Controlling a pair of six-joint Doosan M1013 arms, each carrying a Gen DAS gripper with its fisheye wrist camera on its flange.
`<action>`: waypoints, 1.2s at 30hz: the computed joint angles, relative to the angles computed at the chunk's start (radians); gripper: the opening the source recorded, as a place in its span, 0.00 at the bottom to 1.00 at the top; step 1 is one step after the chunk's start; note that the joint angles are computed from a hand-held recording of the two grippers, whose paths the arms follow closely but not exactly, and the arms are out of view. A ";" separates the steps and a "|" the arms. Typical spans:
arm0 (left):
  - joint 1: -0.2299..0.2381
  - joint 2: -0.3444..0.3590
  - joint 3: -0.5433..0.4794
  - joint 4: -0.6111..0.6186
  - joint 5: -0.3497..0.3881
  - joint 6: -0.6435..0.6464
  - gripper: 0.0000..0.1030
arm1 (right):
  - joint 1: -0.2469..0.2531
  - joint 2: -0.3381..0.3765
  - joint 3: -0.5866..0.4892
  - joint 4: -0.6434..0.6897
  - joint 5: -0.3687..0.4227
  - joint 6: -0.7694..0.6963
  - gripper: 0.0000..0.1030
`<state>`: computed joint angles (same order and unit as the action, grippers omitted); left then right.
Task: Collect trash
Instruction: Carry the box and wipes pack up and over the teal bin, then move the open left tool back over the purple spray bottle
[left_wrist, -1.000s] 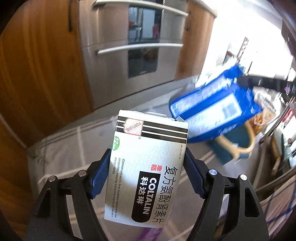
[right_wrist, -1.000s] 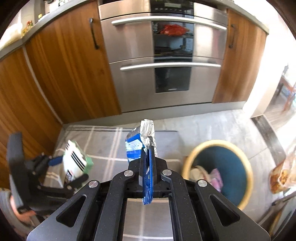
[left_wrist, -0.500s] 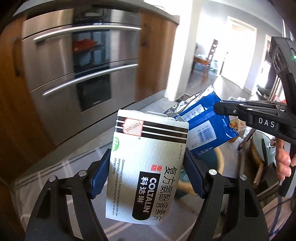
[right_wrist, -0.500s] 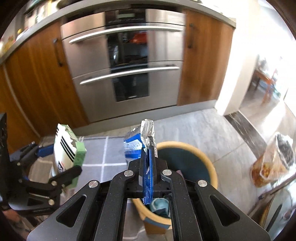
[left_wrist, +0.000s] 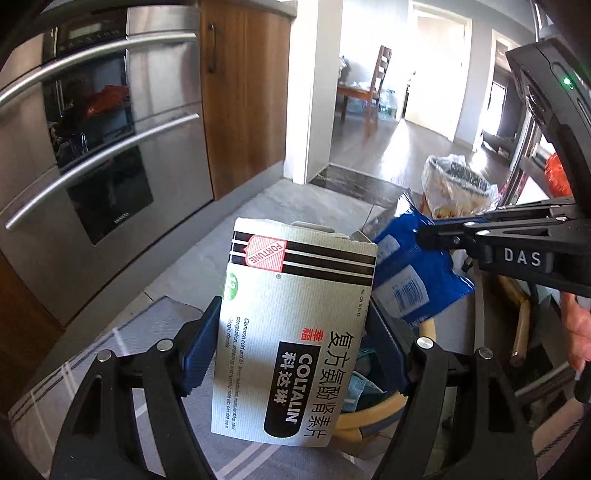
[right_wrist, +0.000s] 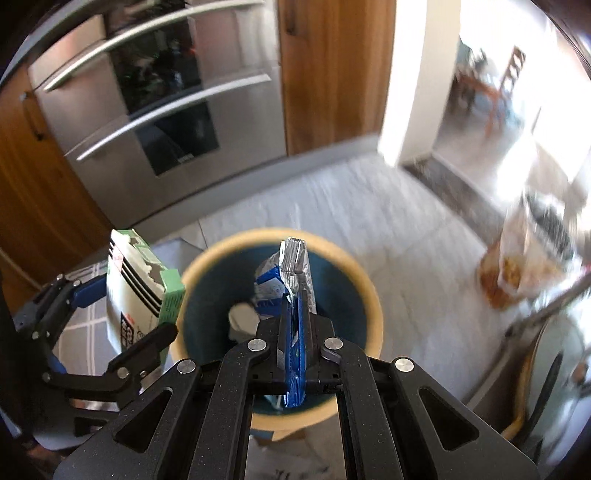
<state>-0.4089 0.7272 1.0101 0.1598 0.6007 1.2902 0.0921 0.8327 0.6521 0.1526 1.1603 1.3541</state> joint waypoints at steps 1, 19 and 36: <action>0.001 0.003 -0.002 -0.012 0.002 0.008 0.72 | 0.001 0.002 0.000 -0.010 0.010 0.007 0.03; 0.009 0.063 -0.078 -0.070 0.135 0.027 0.81 | 0.011 0.072 -0.105 -0.071 0.188 0.079 0.12; 0.019 -0.055 0.073 0.069 0.102 -0.163 0.95 | 0.024 -0.016 0.014 -0.002 -0.043 0.050 0.91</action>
<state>-0.3900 0.6719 1.0836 0.2289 0.7027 1.1272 0.1157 0.8172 0.6658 0.1509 1.1172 1.4042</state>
